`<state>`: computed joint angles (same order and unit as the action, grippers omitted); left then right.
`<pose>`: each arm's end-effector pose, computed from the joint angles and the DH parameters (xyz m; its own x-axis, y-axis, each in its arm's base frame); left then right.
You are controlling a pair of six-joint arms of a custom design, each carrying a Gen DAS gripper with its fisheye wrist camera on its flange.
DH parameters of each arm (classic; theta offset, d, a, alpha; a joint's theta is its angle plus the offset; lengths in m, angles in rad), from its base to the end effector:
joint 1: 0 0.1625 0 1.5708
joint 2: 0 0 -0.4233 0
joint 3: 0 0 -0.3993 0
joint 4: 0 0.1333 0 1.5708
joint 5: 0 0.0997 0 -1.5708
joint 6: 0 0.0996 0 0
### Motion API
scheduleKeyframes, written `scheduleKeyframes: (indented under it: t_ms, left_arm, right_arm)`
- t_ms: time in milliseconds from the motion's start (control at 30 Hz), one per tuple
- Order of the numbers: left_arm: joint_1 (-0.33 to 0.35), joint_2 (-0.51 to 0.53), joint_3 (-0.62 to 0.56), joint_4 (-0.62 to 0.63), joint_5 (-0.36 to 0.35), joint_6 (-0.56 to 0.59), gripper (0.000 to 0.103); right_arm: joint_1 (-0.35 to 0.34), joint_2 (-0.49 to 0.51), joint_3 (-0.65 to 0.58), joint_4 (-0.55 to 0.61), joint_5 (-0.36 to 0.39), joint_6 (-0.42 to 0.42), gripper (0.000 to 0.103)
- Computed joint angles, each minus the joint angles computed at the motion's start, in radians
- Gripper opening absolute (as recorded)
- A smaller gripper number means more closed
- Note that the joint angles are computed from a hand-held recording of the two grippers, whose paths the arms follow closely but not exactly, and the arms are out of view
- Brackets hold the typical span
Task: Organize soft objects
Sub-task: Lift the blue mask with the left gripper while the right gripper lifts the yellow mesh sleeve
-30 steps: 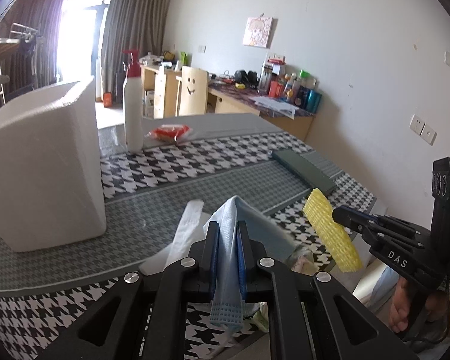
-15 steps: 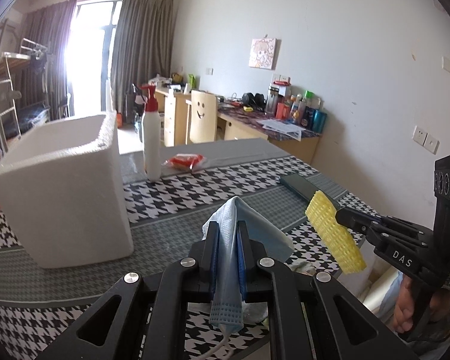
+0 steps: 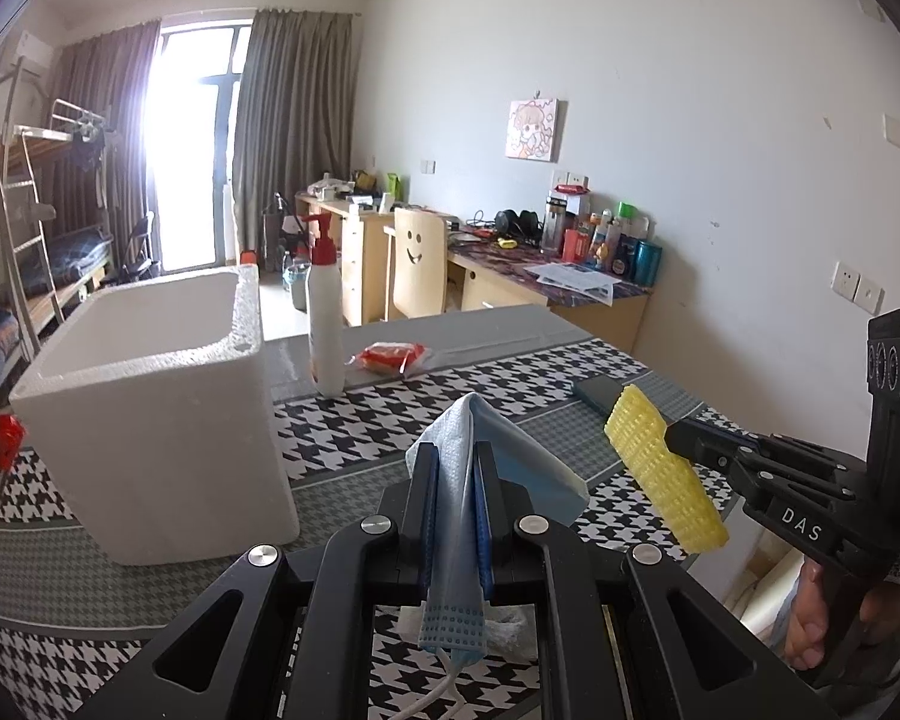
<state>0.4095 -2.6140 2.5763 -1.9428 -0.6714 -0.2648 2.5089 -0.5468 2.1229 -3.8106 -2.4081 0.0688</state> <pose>-0.0529 -0.2533 0.3735 -0.7354 0.3353 -0.5889 0.6724 0.4693 -0.5724 0.4214 -0.2355 -0.0078 -0.8068 -0.2366 0.5414 -0.5812 0.4832 -0.6548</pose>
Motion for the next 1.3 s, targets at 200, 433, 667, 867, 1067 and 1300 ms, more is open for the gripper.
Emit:
scheduleKeyframes:
  t_ms: [200,433,667,867,1067,1300]
  left_arm:
    - [0.007,0.016,-0.003,-0.039,0.019,0.02,0.012]
    - [0.007,0.023,-0.007,-0.056,0.035,0.029,0.012]
    - [0.003,0.028,-0.015,-0.068,0.049,0.046,0.012]
    - [0.02,0.062,-0.014,-0.136,0.048,0.085,0.012]
    - [0.012,0.06,-0.016,-0.143,0.063,0.095,0.012]
    - [0.031,0.093,-0.026,-0.215,0.06,0.148,0.012]
  right_arm:
    - [-0.002,0.003,-0.012,-0.012,0.012,-0.014,0.008]
    - [-0.003,0.006,-0.028,-0.018,0.027,-0.037,0.008]
    - [-0.003,0.011,-0.046,0.0,0.036,-0.049,0.008]
    - [-0.001,0.016,-0.059,0.006,0.043,-0.057,0.008]
    - [-0.001,0.016,-0.073,0.004,0.05,-0.076,0.008]
    - [-0.001,0.022,-0.092,0.005,0.055,-0.094,0.008]
